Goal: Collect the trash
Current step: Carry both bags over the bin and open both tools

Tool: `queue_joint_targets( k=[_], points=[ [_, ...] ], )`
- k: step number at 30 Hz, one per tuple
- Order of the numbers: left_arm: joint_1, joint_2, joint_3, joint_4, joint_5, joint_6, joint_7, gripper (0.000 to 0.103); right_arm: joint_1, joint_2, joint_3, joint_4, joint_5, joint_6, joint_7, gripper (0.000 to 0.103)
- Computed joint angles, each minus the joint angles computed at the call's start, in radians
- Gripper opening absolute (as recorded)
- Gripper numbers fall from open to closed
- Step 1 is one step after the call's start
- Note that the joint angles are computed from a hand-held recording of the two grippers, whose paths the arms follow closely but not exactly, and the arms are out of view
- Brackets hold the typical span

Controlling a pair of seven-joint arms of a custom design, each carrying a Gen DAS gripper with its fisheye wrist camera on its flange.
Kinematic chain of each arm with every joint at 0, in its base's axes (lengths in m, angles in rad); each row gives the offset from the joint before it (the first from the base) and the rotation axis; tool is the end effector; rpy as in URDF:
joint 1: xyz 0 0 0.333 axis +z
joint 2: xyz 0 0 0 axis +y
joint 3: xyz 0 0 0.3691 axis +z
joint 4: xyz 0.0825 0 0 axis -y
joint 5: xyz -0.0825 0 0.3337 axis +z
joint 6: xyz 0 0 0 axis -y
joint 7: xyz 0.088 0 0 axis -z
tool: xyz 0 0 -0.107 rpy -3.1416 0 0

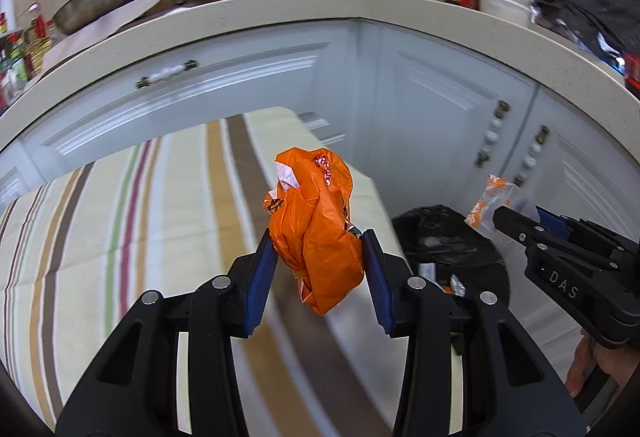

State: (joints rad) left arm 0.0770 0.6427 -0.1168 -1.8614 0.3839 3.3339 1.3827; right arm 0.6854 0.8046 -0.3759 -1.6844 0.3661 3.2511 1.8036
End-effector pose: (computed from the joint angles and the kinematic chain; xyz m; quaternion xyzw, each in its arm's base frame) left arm 0.6835 -0.0501 0.3530 -0.5767 0.7103 -0.3060 0.2632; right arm 0.6774 0.2599 0.3299 -0.6185 0.6716 -0.2406 0.3294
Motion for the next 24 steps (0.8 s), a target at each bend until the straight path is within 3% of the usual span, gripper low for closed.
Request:
queue_joint_targets(
  k=[13,24],
  points=[
    [-0.200,0.049,0.112,0.050,-0.019,-0.043,-0.007,0.042,-0.033,-0.053,0.023,-0.153,0.109,0.100,-0.084,0.028],
    [-0.263,0.084,0.156,0.107,-0.013,-0.089,-0.033,0.042,-0.109,-0.046,0.103,-0.147,0.157,0.126,-0.154,0.028]
  ],
)
